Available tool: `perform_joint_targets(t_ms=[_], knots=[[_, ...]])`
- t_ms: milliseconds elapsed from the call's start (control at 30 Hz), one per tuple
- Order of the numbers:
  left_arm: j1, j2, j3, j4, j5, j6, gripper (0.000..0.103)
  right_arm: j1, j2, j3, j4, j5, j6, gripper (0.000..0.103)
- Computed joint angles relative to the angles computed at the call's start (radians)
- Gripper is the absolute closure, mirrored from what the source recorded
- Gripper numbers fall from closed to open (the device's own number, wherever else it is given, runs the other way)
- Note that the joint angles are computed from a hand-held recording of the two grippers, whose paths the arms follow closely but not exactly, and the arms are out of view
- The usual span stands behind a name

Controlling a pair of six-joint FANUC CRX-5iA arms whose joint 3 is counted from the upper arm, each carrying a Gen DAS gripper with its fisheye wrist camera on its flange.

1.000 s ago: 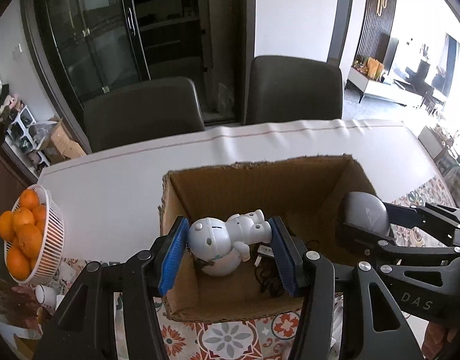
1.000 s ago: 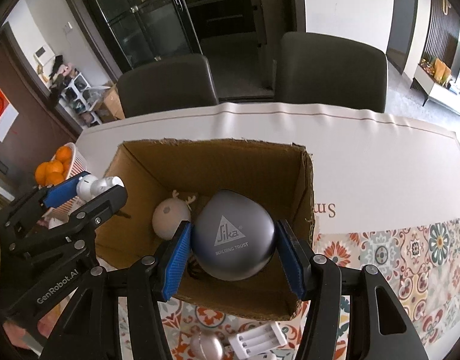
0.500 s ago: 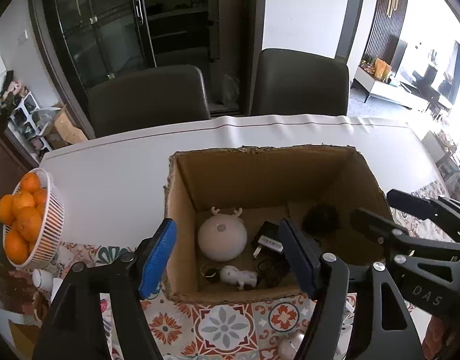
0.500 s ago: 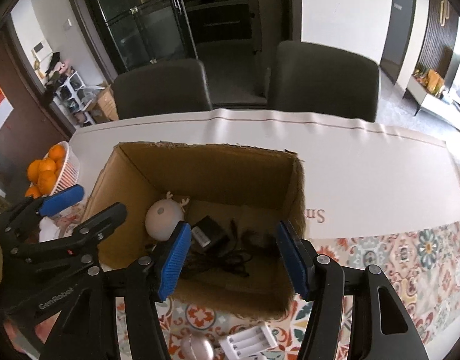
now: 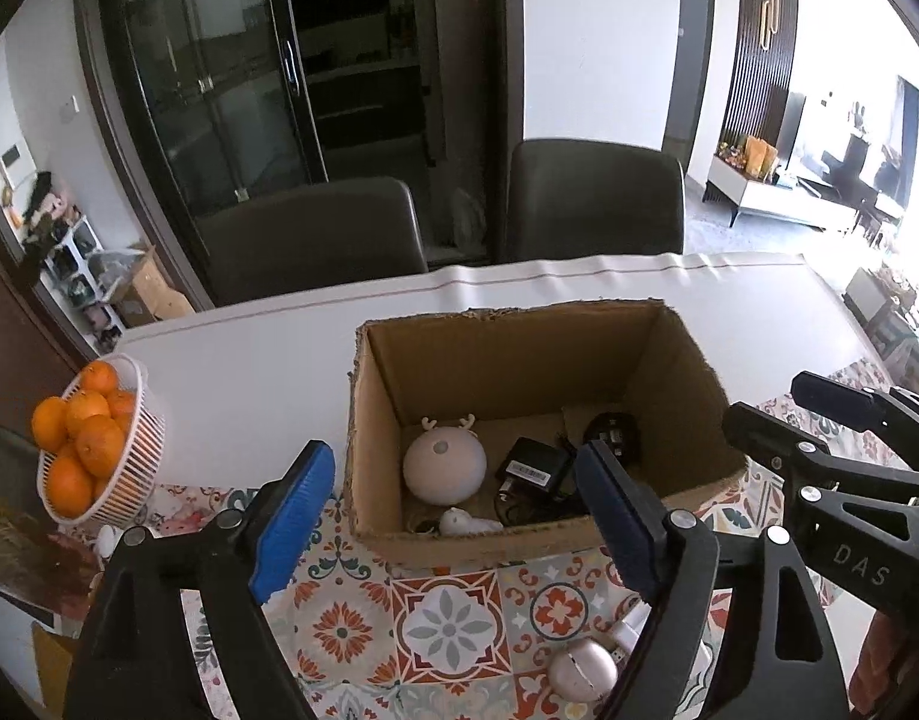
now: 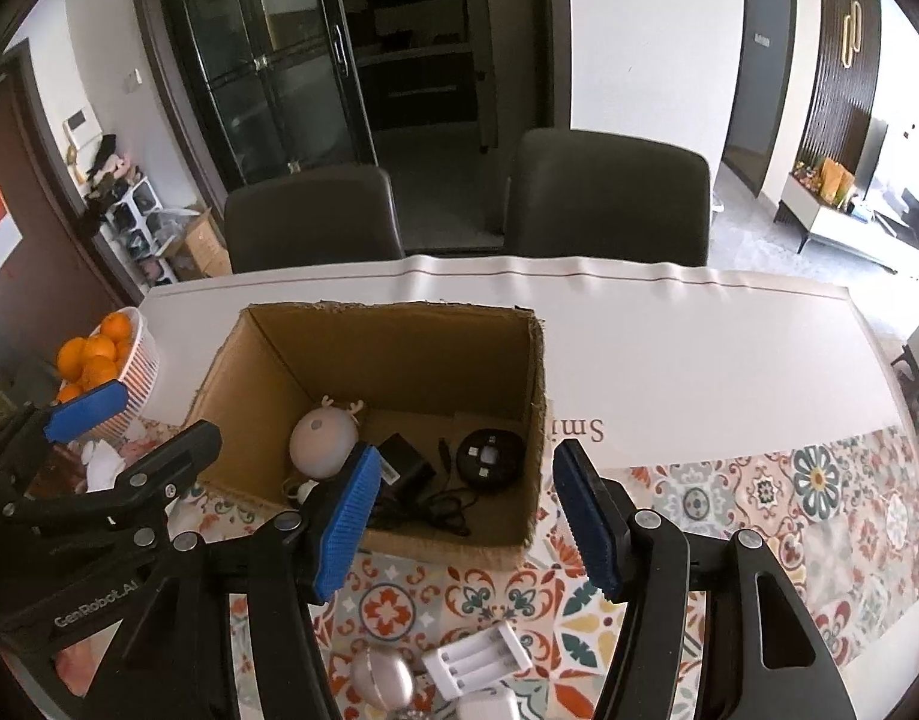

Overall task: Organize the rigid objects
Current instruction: 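Withdraw both tools from the box back over the remaining items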

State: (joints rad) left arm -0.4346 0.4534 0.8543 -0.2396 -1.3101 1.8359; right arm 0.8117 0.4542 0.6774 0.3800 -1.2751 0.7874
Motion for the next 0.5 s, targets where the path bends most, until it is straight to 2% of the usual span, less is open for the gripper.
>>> perform_joint_targets(t_ms=[200,500], knots=[[-0.048,-0.074,-0.069,-0.080,0.053,0.026,0.016,0.032,-0.089,-0.124,0.065,0.047,-0.063,0.041],[-0.092,-0.151,-0.144,-0.129,0.093,0.058,0.014,0.086,-0.186,-0.261,0.178,0.083,-0.159,0.037]])
